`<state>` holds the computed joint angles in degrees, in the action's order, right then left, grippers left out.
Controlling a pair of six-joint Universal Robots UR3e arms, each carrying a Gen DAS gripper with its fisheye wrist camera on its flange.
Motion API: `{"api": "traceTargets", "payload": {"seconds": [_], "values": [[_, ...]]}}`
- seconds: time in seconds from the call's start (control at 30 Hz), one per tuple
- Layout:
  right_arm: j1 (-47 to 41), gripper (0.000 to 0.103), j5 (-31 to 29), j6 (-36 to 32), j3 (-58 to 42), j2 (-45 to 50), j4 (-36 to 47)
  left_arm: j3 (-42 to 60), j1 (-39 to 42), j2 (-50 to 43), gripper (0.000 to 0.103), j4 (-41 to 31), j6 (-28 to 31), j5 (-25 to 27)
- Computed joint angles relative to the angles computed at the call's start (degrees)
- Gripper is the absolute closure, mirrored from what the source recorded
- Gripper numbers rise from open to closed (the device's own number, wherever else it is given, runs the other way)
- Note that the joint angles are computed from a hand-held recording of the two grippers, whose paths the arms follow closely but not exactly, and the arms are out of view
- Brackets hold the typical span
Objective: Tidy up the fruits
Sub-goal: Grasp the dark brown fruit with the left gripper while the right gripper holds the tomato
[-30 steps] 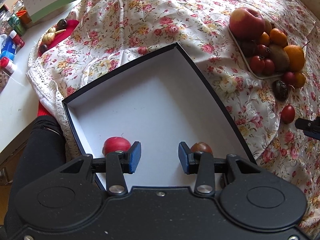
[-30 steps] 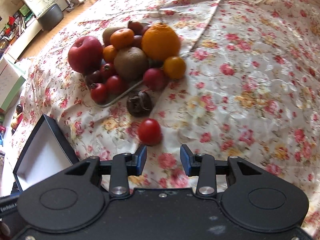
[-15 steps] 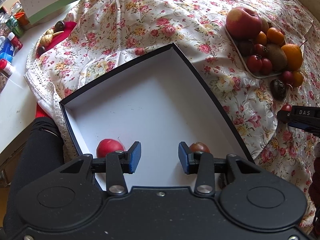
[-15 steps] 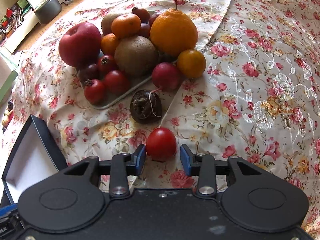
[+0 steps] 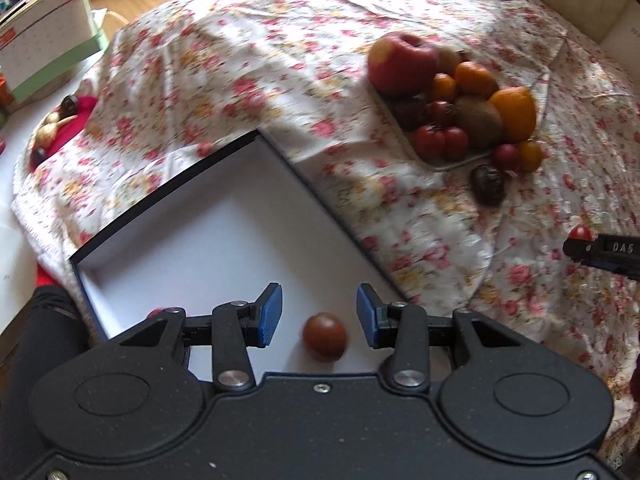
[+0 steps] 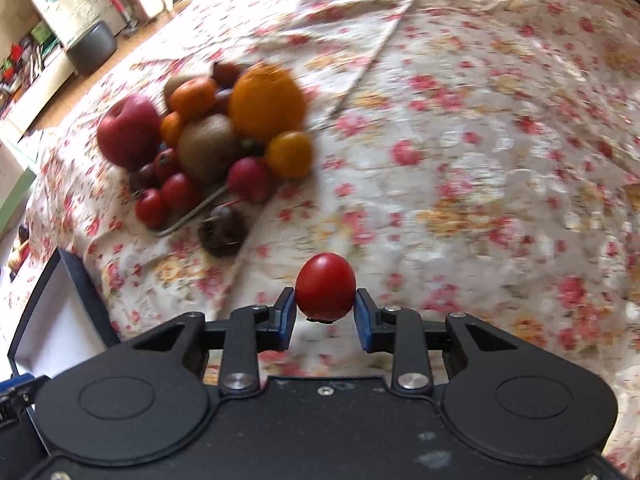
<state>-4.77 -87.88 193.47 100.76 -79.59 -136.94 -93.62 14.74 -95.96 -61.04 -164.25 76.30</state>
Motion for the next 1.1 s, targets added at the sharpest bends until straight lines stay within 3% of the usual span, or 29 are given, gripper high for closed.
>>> {"api": "traceTargets", "payload": {"seconds": [0.27, 0.57, 1.1], "values": [[-8.4, 0.071, 3.7, -3.5, 10.6, -8.2, -5.0, 10.6, -12.0, -10.6, 0.055, 3.4, -7.6, 0.7], [-14.9, 0.071, 8.5, -6.3, 15.5, -12.4, -6.8, 31.2, -23.0, -28.6, 0.055, 0.5, -15.1, 5.9], [-18.6, 0.071, 12.4, -8.4, 18.2, -13.3, -7.4, 49.3, -27.2, -43.2, 0.055, -3.1, -21.8, 12.3]]}}
